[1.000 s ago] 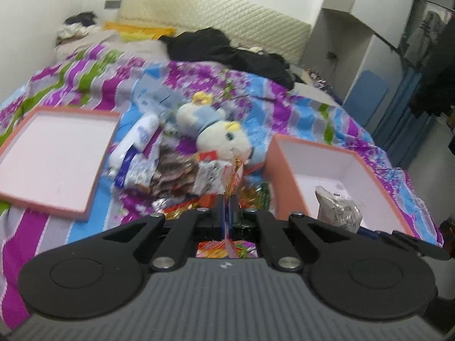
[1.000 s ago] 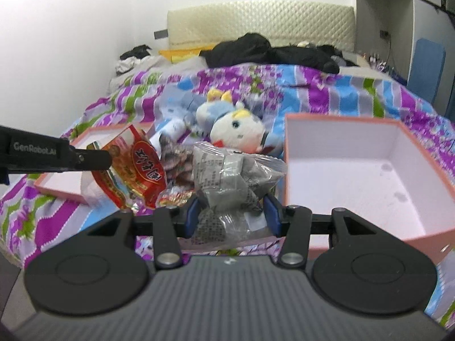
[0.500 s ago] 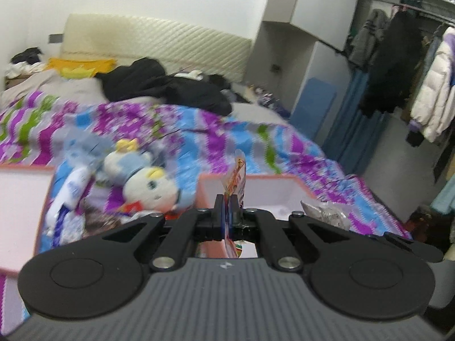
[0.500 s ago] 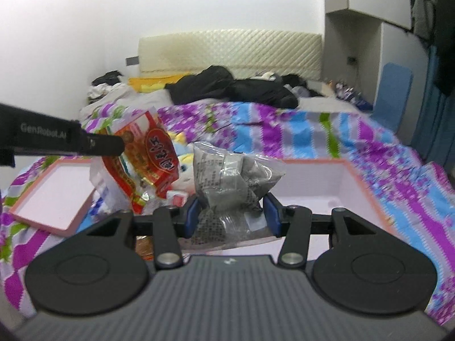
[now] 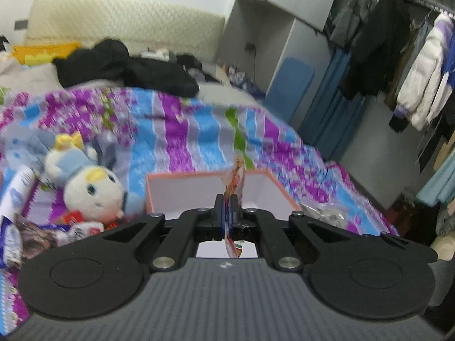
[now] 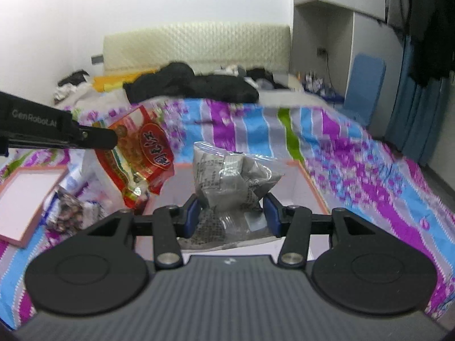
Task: Organize snacks
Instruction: 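Carry red packet in left tool while right tool carries grey foil bag over deep pink box, then open left tool to drop red packet while right tool drops grey foil bag into box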
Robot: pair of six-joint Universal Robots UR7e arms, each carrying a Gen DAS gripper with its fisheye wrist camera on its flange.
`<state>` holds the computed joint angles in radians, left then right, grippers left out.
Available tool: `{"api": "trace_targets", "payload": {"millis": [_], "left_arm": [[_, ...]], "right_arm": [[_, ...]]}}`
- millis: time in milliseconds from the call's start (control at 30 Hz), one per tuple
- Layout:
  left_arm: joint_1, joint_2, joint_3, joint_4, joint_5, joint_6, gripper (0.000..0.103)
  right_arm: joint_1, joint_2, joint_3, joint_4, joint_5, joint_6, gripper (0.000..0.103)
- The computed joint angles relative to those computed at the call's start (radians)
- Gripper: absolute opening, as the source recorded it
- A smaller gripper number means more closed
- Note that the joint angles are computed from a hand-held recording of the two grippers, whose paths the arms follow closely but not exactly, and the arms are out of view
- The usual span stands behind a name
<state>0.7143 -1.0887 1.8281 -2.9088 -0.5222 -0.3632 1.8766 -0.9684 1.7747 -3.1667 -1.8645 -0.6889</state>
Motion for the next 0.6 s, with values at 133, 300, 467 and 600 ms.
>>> {"api": "trace_targets", "payload": {"millis": [133,300,467,600], "left_arm": [[0.067,0.049,-0.035,0.050,-0.051,-0.028,0.002],[0.134,0.085,-0.071,0.168,-0.096,-0.074,0.002],[0.170,0.092,-0.081,0.238,-0.126,-0.110,0.003],[0.170,0.082,-0.071,0.255,-0.136,-0.127,0.003]], "right_arm": [[-0.040,0.046,-0.041,0.058,-0.020,0.007,0.051],[-0.075,0.111,-0.103,0.134,-0.067,0.028,0.051],[-0.096,0.140,-0.129,0.200,-0.093,0.058,0.051],[-0.101,0.141,-0.132,0.221,-0.096,0.085,0.052]]}}
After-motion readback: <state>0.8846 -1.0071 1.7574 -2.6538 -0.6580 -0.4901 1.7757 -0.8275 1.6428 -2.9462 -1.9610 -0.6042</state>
